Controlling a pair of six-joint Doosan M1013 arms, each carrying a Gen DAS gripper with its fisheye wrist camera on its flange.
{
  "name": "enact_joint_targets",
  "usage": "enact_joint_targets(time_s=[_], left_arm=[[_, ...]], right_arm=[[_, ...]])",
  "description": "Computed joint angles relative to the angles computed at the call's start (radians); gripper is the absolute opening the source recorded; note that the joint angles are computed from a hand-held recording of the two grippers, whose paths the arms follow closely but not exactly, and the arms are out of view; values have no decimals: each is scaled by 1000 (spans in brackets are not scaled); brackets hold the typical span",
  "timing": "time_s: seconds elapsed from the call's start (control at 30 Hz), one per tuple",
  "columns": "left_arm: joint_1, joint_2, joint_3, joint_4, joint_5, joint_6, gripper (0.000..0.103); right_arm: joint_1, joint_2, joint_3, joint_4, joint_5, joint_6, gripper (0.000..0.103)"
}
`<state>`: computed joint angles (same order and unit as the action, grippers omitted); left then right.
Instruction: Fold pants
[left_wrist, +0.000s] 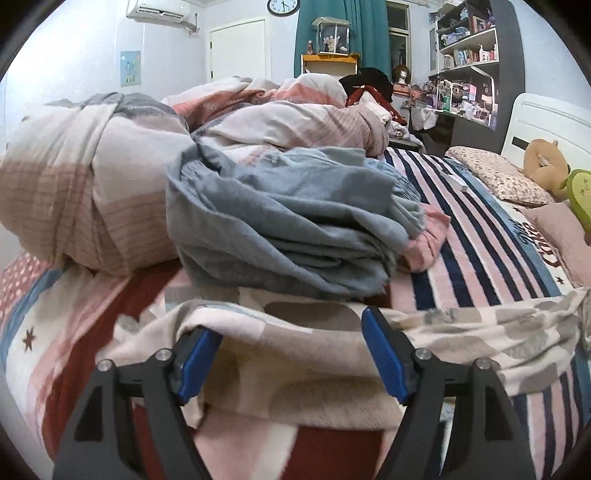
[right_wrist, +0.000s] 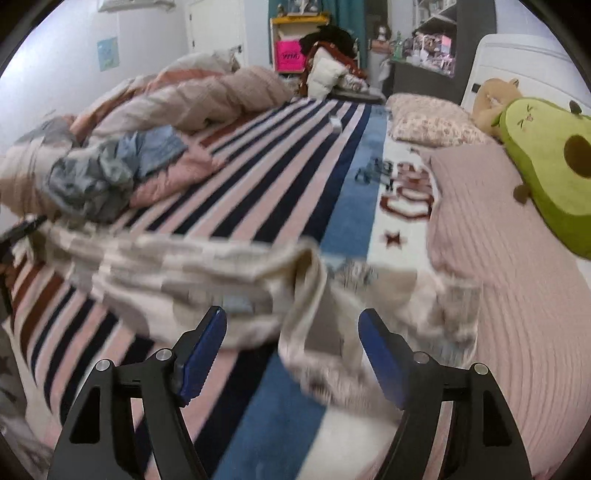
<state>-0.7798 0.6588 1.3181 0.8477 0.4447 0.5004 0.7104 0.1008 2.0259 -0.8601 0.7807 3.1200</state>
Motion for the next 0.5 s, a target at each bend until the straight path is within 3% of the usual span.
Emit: enact_joint_targets(time_s=[0.13,0.27,0.4,0.47,0.5], left_arm=[[-15,-4,20,-42,-5,28,73],[-18,4,20,-74,-13,42,73],[-23,9,18,-66,-9,45,73],[-24,12,13,-74,-8,59,73],[-24,14,10,-79,-7,69,73]], right_arm=[[9,29,23,43,-5,-19,70],[16,84,16,30,46,-73,70],[29,144,-3,-17,170,-102,68],[35,162,-11,-25,221,-104,49],[38,167,-18,-28,257,-105,23]])
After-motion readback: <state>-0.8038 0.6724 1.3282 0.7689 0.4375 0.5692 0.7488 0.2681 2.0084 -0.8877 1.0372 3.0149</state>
